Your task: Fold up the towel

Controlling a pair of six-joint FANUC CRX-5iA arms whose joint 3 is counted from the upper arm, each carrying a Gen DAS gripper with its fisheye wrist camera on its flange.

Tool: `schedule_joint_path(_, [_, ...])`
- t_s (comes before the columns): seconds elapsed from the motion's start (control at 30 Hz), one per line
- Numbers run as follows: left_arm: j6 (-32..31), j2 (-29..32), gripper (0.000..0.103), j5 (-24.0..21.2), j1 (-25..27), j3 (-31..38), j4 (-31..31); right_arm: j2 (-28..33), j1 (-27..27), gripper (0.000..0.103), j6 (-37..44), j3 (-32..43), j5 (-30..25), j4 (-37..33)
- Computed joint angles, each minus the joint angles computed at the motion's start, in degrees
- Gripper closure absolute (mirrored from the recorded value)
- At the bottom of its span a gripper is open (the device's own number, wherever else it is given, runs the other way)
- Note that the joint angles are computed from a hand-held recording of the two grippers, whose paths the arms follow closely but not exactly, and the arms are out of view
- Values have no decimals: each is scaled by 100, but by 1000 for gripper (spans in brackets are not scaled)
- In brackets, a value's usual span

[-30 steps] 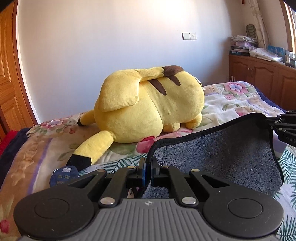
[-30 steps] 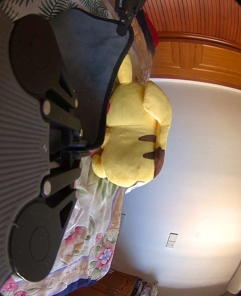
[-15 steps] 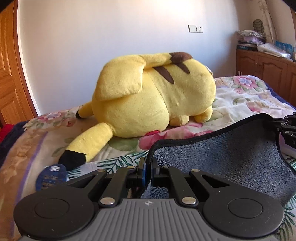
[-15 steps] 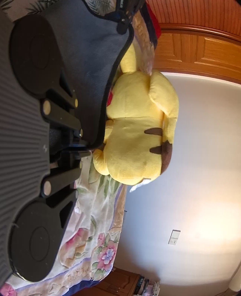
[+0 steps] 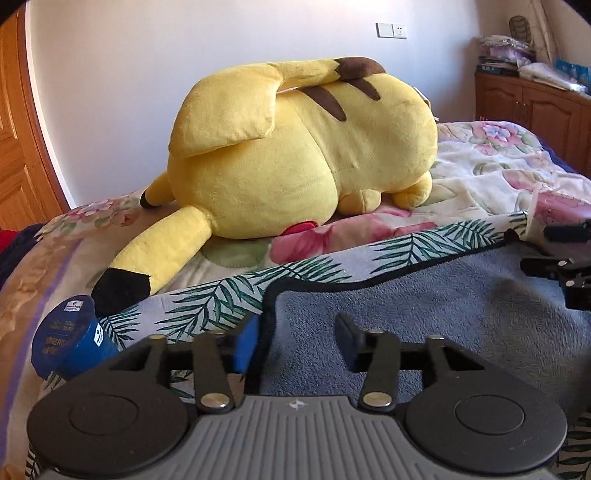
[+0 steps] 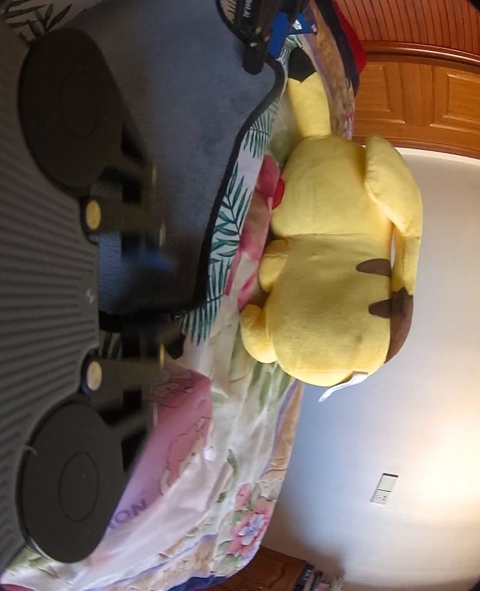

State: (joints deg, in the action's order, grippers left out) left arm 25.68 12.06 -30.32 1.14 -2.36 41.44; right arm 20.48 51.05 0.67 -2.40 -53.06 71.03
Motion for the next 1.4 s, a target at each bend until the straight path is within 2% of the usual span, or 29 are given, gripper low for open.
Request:
schedule_joint_path(0.03, [10, -20, 66, 15, -3, -25, -19, -31, 3, 44, -66, -45, 16, 30])
schedule_joint_path(0.17, [1, -122, 60, -74, 31, -166, 100, -105, 33, 44, -88, -75, 44, -39])
schedule_joint_path(0.23, [85, -200, 52, -117, 55, -226, 37, -156, 68, 44, -104, -79, 51, -131])
schedule_joint_path(0.43, [117, -552, 45, -318, 176, -505, 73, -340, 271, 44, -112, -97, -60, -383])
schedule_joint_path(0.9, [205, -1451, 41, -1040, 523, -848, 26, -716, 909, 44, -99, 47, -754, -733])
schedule_joint_path(1.4, [194, -2471, 33, -1733, 1014, -1233, 191, -951, 1625, 44, -125, 363, -1582, -682])
